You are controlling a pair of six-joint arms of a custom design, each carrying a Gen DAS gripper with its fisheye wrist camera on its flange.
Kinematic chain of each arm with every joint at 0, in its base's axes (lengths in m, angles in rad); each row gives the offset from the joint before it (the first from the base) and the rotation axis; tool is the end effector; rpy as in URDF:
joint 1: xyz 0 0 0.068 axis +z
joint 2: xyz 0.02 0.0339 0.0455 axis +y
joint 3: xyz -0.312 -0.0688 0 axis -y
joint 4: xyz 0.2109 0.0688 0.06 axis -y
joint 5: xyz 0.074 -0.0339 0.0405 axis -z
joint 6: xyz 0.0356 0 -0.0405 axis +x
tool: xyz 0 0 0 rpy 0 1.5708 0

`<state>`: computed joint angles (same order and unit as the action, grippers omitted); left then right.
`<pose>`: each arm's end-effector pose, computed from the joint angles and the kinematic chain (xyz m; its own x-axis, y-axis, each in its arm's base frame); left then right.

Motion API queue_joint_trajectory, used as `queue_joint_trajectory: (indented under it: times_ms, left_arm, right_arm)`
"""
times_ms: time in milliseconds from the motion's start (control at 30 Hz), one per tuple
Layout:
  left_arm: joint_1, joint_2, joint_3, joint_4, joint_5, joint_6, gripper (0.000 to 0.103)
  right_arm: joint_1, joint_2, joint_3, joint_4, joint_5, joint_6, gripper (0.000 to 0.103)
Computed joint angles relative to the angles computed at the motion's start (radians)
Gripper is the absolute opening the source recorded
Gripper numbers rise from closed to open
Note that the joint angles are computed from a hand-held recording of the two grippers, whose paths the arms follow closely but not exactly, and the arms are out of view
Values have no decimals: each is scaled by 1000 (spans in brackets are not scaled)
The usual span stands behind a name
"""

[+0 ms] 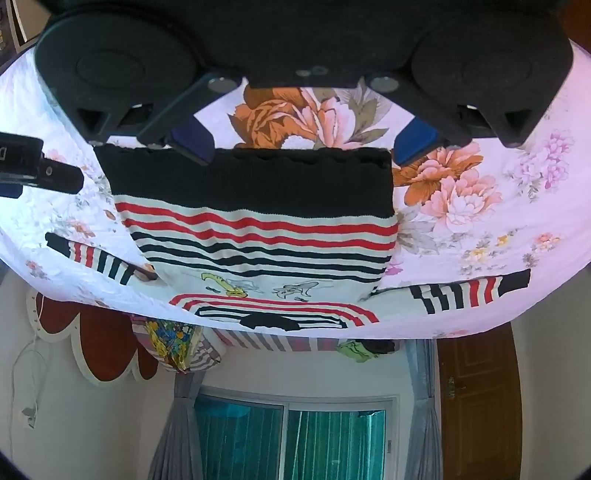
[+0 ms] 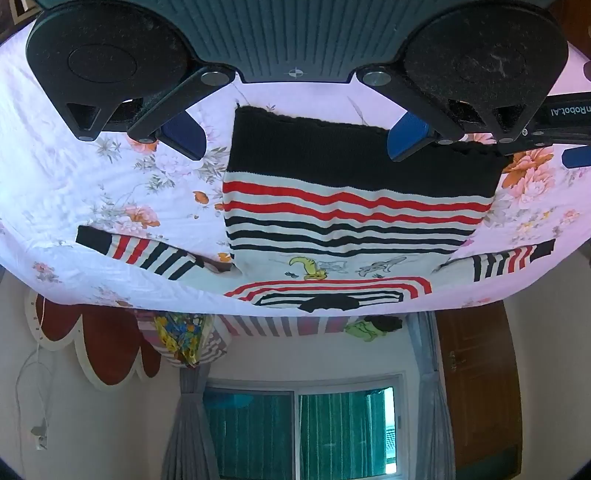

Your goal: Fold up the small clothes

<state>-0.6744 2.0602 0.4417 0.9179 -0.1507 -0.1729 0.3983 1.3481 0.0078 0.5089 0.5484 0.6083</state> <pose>0.2377 -0.1832 0.1050 -0.5868 0.2514 -0.7697 0.4332 0.9006 -0.0362 0.1252 0.0325 0.1491 -0.5630 0.2922 -0.7731 0.3833 0.9210 0.0690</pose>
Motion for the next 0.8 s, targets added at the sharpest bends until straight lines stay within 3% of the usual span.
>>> queue_joint_trajectory:
  times_ms: [800]
  left_arm:
    - [11,14,-6,23,4,5,102]
  right_arm:
    - [30,18,18,-20,21,25,103]
